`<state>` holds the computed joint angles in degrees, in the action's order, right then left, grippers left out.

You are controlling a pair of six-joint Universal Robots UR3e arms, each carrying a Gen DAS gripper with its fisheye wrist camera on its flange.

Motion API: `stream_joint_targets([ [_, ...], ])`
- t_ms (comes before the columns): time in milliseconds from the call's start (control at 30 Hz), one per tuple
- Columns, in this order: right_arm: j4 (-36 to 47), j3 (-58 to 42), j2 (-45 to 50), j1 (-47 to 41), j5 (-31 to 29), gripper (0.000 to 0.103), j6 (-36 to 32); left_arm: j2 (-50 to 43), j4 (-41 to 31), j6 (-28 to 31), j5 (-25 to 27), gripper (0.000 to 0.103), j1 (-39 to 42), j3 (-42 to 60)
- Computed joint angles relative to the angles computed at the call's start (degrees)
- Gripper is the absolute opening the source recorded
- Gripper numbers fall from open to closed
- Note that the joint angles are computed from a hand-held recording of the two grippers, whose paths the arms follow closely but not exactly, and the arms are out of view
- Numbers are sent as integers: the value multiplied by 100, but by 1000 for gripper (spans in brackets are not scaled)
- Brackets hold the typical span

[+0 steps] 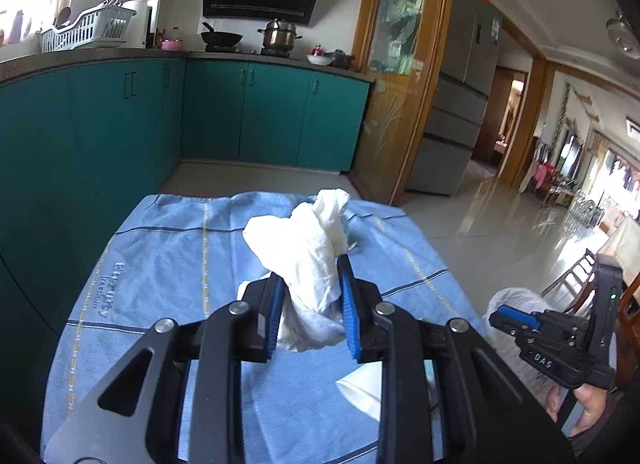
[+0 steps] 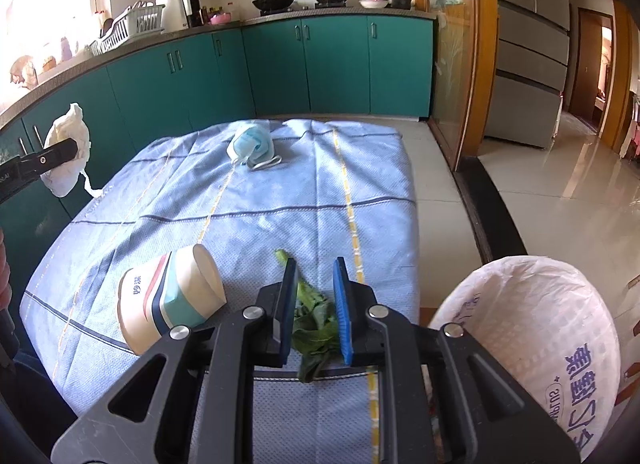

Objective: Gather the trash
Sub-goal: 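Carry the tissue and green vegetable over the bin and open both grippers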

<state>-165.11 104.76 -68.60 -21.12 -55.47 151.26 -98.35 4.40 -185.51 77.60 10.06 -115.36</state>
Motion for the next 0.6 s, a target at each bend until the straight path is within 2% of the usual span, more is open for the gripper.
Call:
stream_joint_targets([
  [67, -42, 151, -180, -194, 104, 19, -46, 0, 35, -86, -134, 27, -69, 62],
  [133, -18, 247, -308, -392, 208, 19, -119, -99, 26, -109, -18, 27, -330, 246],
  [267, 725, 135, -311, -681, 519, 20, -592, -322, -16, -167, 194, 27, -806, 569],
  [333, 1122, -144, -76, -524, 393, 23, -649, -499, 9, -55, 398, 27, -1055, 721],
  [367, 1280, -270, 32, -400, 268, 32, -719, -583, -31, 2, 515, 27, -1147, 786],
  [433, 1135, -373, 248, -49, -197, 43, -702, -720, -170, 74, 648, 27, -1265, 906],
  [500, 1054, -467, 436, 230, -515, 45, -687, -852, -280, 140, 816, 27, -1368, 1017],
  [600, 1030, -557, 613, 411, -681, 45, -635, -881, -418, 169, 920, 27, -1426, 1088],
])
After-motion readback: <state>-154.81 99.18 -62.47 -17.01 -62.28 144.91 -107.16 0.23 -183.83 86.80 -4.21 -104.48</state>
